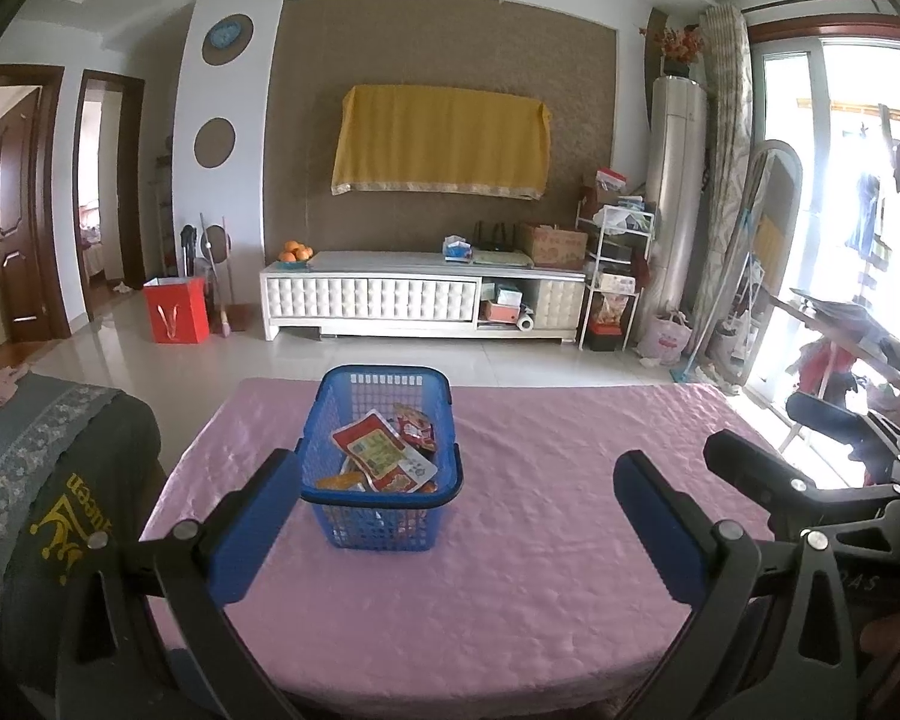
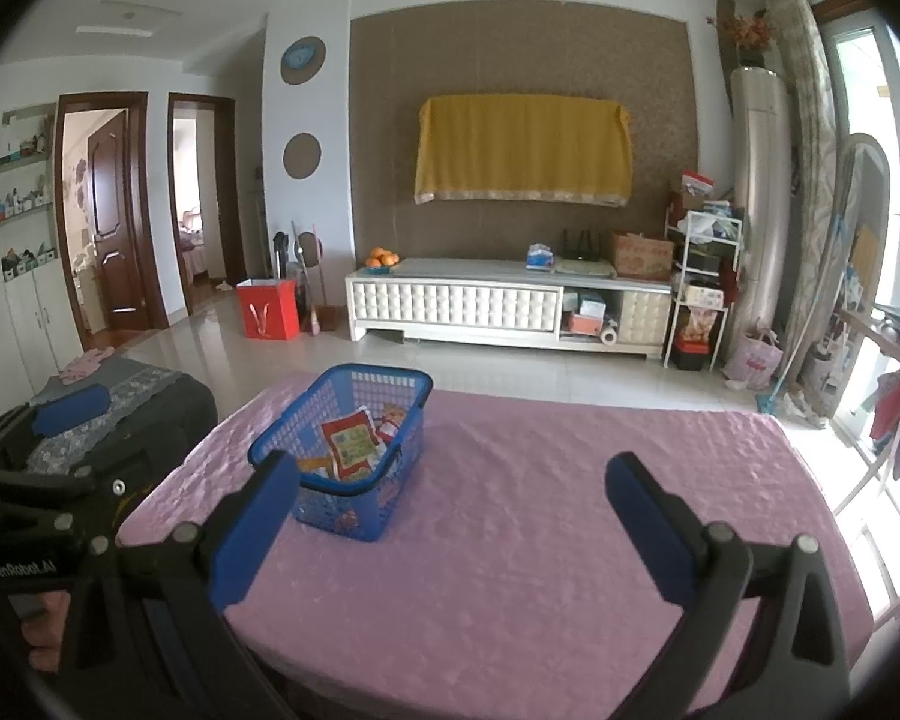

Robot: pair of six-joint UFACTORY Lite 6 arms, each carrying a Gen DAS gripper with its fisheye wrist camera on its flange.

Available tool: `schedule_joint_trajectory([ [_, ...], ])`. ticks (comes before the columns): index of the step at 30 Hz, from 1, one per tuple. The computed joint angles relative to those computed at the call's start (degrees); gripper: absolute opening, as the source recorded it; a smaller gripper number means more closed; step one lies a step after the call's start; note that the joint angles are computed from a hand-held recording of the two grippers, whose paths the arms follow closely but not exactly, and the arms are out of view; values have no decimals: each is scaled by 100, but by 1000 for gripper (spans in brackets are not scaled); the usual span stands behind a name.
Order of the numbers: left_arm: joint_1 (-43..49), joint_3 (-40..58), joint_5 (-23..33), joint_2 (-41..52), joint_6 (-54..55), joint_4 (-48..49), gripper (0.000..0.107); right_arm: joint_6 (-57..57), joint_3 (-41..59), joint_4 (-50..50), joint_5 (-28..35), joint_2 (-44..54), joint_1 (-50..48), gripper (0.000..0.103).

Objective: Organize snacks

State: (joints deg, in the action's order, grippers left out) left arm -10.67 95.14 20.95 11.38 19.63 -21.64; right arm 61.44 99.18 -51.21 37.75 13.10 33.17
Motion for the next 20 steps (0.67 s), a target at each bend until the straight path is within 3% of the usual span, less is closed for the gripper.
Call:
schedule_joint_trajectory([
  [20,42,213,137,177,31,-12,103,38,-1,-6,45,-5,32,103],
])
